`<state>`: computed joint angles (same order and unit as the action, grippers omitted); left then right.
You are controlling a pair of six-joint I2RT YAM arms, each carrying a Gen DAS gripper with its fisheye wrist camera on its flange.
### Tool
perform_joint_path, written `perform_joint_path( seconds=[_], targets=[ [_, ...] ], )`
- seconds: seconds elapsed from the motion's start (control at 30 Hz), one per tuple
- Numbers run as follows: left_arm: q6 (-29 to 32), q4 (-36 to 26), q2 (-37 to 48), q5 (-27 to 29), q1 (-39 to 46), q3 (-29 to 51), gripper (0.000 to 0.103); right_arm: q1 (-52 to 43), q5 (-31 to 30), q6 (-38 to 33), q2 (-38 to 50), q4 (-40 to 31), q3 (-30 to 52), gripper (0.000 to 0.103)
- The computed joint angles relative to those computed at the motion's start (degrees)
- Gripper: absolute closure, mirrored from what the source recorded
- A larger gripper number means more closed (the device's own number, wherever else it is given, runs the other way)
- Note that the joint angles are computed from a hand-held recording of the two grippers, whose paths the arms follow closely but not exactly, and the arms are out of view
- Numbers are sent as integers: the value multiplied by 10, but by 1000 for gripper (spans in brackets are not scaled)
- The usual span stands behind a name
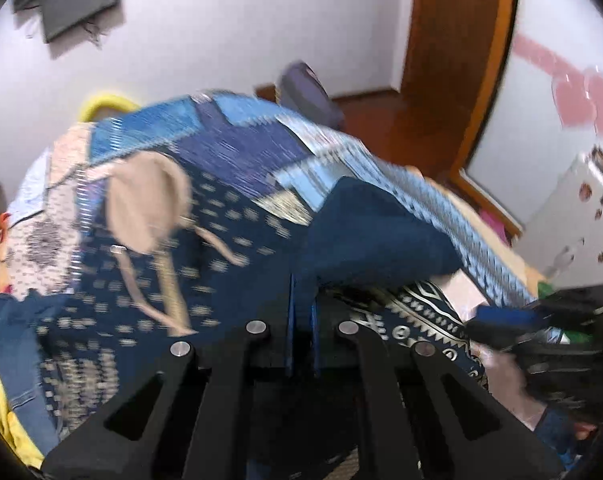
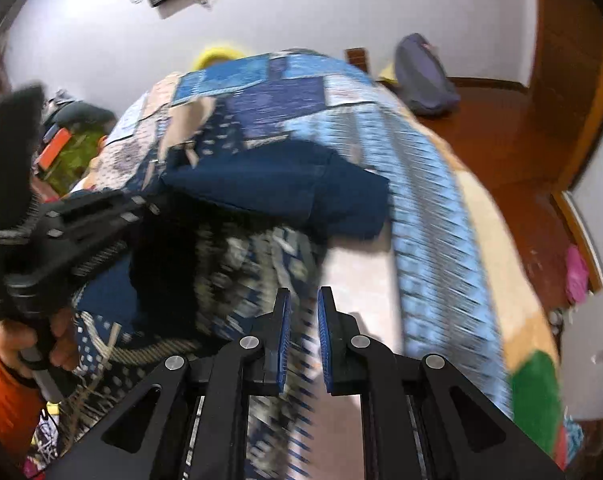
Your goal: Fold large clothes
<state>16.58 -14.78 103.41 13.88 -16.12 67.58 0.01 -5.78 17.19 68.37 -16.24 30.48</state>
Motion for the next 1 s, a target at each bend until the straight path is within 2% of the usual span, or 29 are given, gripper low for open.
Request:
perform_joint_path(
  seconds=[0.1, 0.2, 0.3, 0.4, 0.47, 0.53, 0.63, 0.7, 0.83, 0.87, 0.9, 0.93, 0.97, 1.0],
  targets=[
    [6, 4, -26, 12, 54, -6, 97, 35, 1, 3, 91, 37, 32, 94],
    [18, 3, -27, 15, 121, -9, 97, 60, 52, -2, 176, 52, 58, 94],
    [35, -34, 14, 38, 187, 15, 97, 44, 28, -20, 162, 94, 26, 94],
    [59, -63, 59, 51, 234, 21, 96, 28, 13, -28, 154, 90, 18, 94],
    [76, -69, 80, 52, 251, 10, 87, 32, 22, -29, 156, 85, 21, 94],
    [93, -31, 75, 35, 260, -35, 83, 50, 48, -26, 154, 78, 22, 94],
    [122, 52, 31, 5, 265, -114, 83, 88, 113, -24, 157, 69, 26, 94],
    [137, 94, 14, -47, 258, -146, 83, 106, 147, -19, 157, 70, 23, 94],
    [178, 96, -5, -62, 265, -159, 81, 120, 201, 4, 149, 55, 19, 93],
    [181, 75, -14, -45, 270, -155, 80, 122, 219, 13, 147, 46, 19, 76],
    [184, 58, -23, -28, 277, -154, 78, 127, 254, 26, 145, 39, 17, 37],
    [183, 43, -32, -14, 277, -151, 69, 135, 307, 43, 148, 33, 13, 16],
    [179, 36, -42, -4, 273, -150, 56, 127, 316, 37, 143, 45, 2, 1],
    [178, 37, -51, 3, 271, -155, 48, 116, 296, 31, 132, 51, -9, 2]
  ],
)
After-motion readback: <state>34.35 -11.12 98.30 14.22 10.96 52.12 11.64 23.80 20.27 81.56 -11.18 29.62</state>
